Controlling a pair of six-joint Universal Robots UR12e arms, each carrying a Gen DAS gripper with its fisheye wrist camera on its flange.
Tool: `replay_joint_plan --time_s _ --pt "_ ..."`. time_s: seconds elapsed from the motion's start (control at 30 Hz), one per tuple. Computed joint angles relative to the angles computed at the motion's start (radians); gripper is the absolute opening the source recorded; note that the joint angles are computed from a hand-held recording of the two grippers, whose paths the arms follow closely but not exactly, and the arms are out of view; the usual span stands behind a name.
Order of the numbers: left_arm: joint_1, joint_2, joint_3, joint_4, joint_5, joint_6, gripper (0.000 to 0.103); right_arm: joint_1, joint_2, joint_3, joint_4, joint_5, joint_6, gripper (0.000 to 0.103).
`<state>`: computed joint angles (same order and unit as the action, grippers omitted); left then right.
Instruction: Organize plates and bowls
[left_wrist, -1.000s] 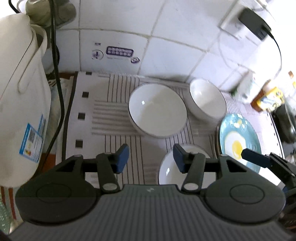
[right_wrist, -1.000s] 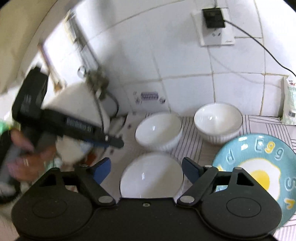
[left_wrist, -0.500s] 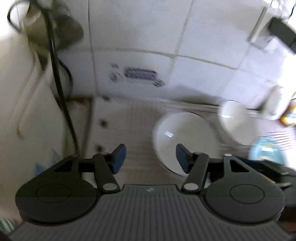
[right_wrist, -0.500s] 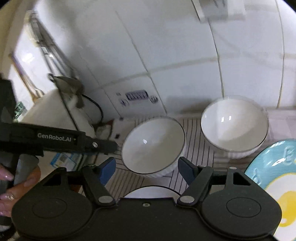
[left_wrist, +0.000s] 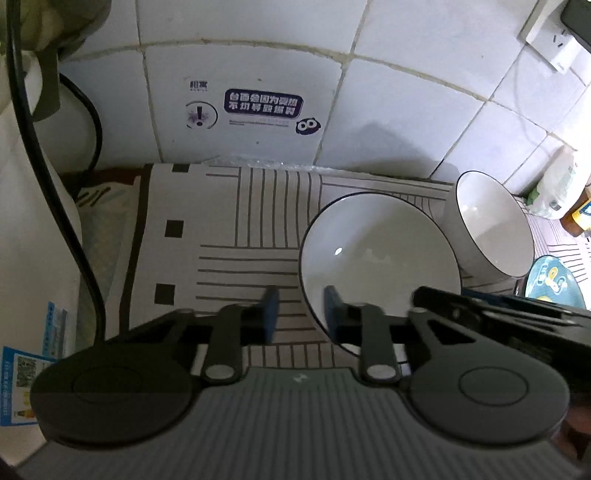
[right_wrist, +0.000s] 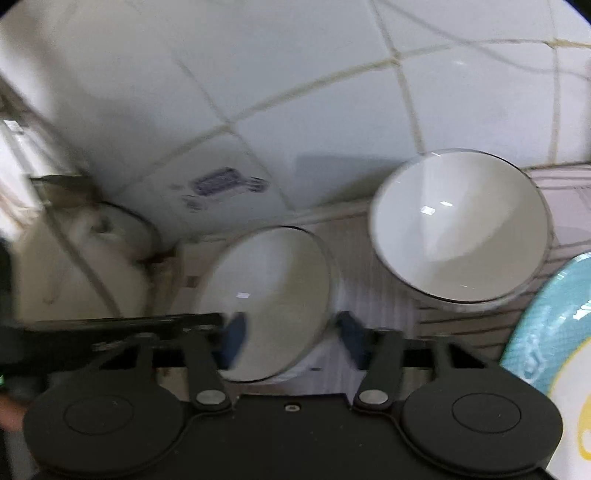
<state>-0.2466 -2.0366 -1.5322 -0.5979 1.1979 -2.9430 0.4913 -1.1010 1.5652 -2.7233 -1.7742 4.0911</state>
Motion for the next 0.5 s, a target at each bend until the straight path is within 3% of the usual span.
replay_joint_plan --time_s 0.03,0.07,0.17,0.3,0.5 --pt "0.0 -0.001 0.006 -0.019 -0.008 -0.006 0.015 0.001 0.003 -0.019 0.071 -0.015 0.007 0.022" --pt "-0.002 -0.001 0.012 -0.035 -0.005 -0.007 0.012 0.0 0.004 -0.027 0.099 -0.021 0.018 0.02" --pt "-0.013 0.002 0.016 -0.044 0.033 -0.003 0.012 0.0 0.008 -0.032 0.097 -0.022 0.044 0.019" --pt "-0.011 0.024 0.005 -0.044 0.025 -0.016 0.011 0.005 0.005 -0.033 0.098 -0.034 0.04 0.018" --pt "-0.013 0.093 -0.027 -0.069 0.033 -0.013 0.011 0.036 -0.028 -0.04 0.117 -0.112 -0.004 0.018"
